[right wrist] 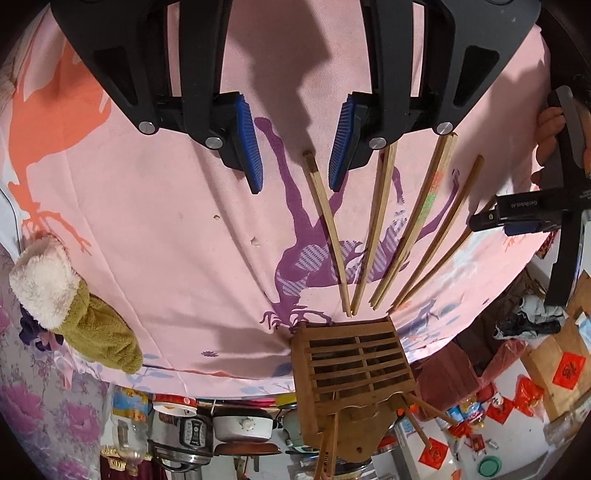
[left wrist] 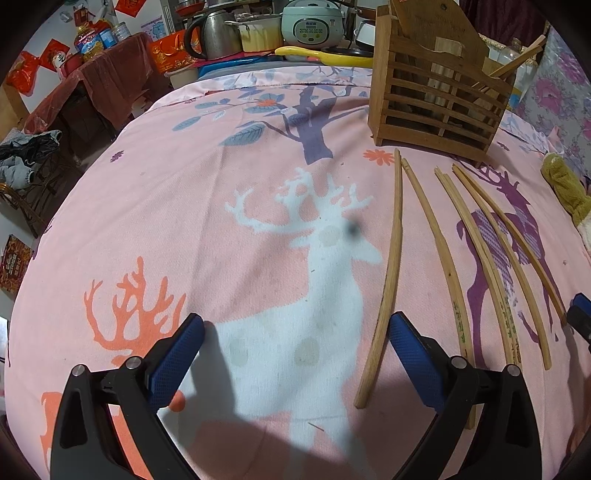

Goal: Organize utensils
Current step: 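Close the right gripper on one bamboo chopstick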

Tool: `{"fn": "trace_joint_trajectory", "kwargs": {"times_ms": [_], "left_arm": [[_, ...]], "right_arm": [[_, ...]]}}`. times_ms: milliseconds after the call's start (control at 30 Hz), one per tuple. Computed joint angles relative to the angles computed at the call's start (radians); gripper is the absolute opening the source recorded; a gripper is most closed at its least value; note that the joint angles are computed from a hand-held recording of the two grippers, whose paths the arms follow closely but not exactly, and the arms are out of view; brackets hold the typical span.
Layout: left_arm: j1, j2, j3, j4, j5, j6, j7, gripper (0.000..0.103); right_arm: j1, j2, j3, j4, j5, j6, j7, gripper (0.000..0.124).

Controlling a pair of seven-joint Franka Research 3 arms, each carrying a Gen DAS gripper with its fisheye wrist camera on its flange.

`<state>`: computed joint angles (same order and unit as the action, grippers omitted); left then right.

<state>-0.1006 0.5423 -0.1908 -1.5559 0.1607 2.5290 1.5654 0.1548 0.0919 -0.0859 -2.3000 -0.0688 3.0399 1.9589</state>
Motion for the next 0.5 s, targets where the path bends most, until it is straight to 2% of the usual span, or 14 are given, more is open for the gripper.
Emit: {"fn": "trace_joint_trajectory", "kwargs": {"times_ms": [67, 133, 200, 300, 433, 500], "left_arm": [[0.011, -0.014, -0.011, -0.020, -0.012, 0.010, 0.017, 0.096], [0.028, -0.031, -0.031, -0.048, -0.039, 0.028, 0.051, 0.087], [0.048, -0.047, -0.053, -0.072, -0.075, 0.049, 0.091, 0.069], [0.057, -0.067, -0.062, -0.106, -0.103, 0.068, 0.135, 0.050], [0.089, -0.107, -0.089, -0.174, -0.160, 0.102, 0.229, 0.045], [0.079, -0.121, -0.079, -0.199, -0.156, 0.124, 0.243, 0.044]], "right_arm": [[-0.005, 0.000, 0.008, -0.002, 0.021, 0.008, -0.020, 0.038], [-0.004, -0.003, 0.010, -0.006, 0.028, 0.019, -0.029, 0.038], [-0.002, -0.004, 0.010, -0.008, 0.031, 0.024, -0.037, 0.038], [0.002, -0.005, 0.009, -0.009, 0.033, 0.023, -0.041, 0.038], [0.000, -0.004, 0.012, -0.007, 0.049, 0.018, -0.054, 0.038], [0.002, -0.002, 0.012, -0.006, 0.051, 0.014, -0.057, 0.038]]}}
